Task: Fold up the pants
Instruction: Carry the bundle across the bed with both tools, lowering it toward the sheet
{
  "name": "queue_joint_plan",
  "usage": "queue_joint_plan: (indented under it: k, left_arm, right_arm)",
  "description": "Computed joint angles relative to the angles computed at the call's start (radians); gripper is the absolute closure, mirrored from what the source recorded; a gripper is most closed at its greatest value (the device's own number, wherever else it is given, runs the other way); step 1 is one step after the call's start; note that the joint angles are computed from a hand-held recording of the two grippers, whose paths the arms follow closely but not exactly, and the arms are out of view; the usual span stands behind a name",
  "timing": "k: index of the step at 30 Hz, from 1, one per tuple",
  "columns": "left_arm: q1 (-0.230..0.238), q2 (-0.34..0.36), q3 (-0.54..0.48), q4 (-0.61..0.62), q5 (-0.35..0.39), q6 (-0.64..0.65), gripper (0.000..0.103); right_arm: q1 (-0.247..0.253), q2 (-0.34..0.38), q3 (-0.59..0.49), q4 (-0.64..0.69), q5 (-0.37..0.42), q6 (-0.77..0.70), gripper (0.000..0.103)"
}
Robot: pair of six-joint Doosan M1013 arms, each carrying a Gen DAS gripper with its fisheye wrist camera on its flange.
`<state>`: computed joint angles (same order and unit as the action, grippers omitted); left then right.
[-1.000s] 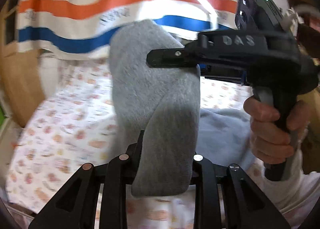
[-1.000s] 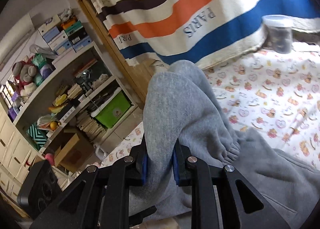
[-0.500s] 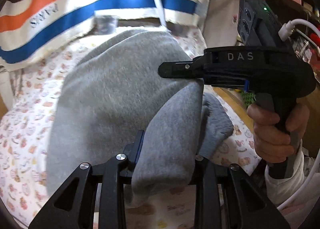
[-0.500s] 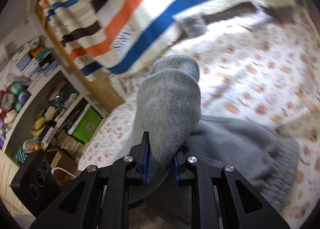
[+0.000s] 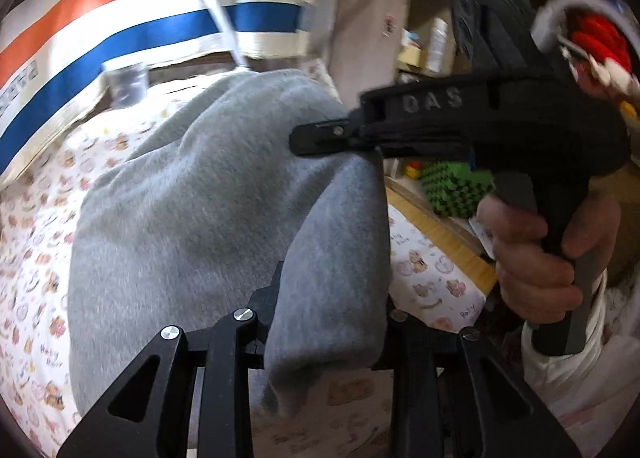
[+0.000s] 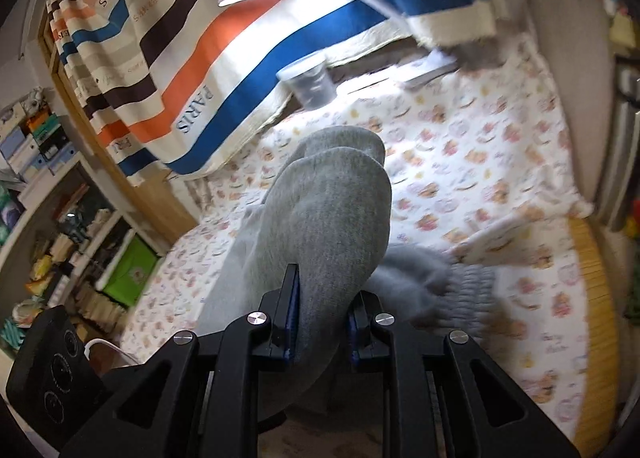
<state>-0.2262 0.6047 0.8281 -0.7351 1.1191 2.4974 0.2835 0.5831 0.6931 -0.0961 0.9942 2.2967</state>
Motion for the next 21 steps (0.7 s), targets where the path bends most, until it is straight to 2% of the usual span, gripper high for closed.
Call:
queue_joint_plan:
  k: [3,5,9,14,17,19,21]
  left_arm:
    - [-0.03,-0.007,0.025,0.091,-0.032,-0.009,0.075]
    - [-0.038,0.014,0.001,0.122,0.008,-0.042,0.075]
    - [-0.048,0.034,-0.019,0.124,0.029,-0.053,0.074]
    - [-0.04,0.052,-0.037,0.085,0.052,-0.066,0.061]
    - [-0.029,0.032,-0.007,0.068,0.0,-0.065,0.046]
    - [-0.025,0.038,-0.022,0.068,-0.001,-0.083,0.045]
    - [-0.023,0.057,-0.059,0.077,0.03,-0.116,0.045]
  right_arm:
    - [-0.007,-0.007,0.021,-0.012,0.041,0.004,0.083]
    - [-0.018,-0.009,0.05,0.008,0.059,0.021,0.083]
    - [-0.037,-0.045,0.146,0.051,-0.007,0.047,0.083]
    - [-0.032,-0.009,0.099,-0.01,0.081,0.022,0.079]
    - [-0.032,-0.017,0.122,-0.029,0.048,0.038,0.075]
    - [-0.031,-0.015,0.121,-0.046,0.047,0.04,0.073]
    - [-0.028,-0.008,0.11,-0.062,0.053,0.041,0.073]
